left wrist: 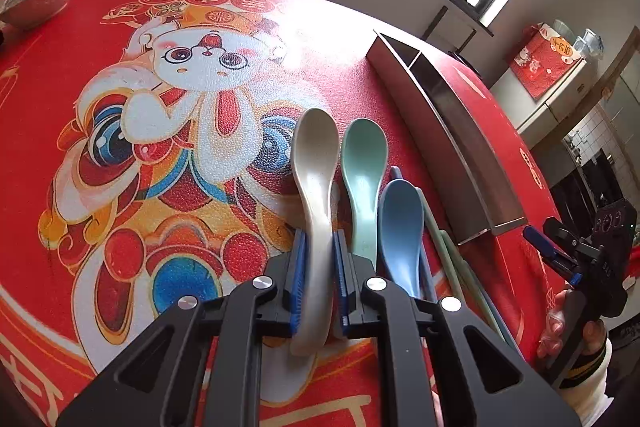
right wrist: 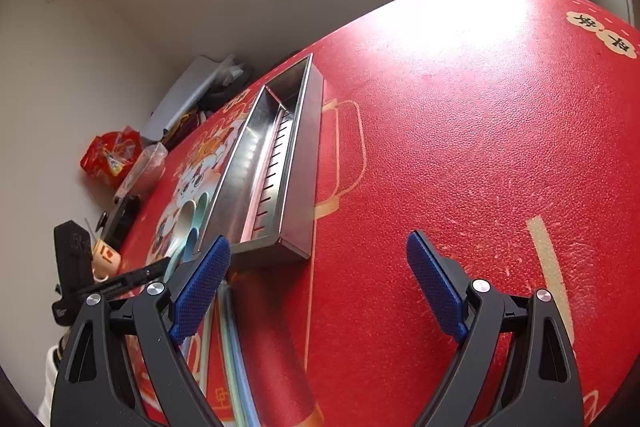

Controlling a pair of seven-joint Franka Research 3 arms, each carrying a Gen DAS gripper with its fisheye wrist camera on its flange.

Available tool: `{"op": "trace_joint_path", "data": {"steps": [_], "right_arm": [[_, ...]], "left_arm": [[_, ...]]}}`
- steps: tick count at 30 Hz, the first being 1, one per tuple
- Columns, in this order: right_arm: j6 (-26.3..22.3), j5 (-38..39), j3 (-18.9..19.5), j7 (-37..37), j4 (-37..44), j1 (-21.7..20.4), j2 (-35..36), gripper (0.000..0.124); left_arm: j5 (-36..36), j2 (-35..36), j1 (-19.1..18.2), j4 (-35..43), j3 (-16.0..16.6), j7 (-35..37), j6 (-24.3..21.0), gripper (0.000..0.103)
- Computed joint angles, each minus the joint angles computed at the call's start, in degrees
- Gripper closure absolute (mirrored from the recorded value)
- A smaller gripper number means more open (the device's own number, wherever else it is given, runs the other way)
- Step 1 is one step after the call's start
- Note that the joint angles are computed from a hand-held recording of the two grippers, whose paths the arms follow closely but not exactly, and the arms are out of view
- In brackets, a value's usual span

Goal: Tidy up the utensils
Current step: 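Open the left gripper, move to the beige spoon and grasp its handle, then lift the beige spoon with the left gripper while the right gripper grasps a blue chopstick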

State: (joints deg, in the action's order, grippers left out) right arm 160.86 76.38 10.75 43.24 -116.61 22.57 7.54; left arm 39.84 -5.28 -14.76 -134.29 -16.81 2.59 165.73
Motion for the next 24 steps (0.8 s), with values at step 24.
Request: {"op": "trace_joint_path", "data": {"steps": [24], "right_arm": [[-1.47, -0.80, -0.42, 0.68, 0.27, -0.45, 0.16, 0.037]], "left_arm": [[-0.39, -2.57, -0.62, -0.66, -1.32, 2.02, -6.01, 0.097]]}}
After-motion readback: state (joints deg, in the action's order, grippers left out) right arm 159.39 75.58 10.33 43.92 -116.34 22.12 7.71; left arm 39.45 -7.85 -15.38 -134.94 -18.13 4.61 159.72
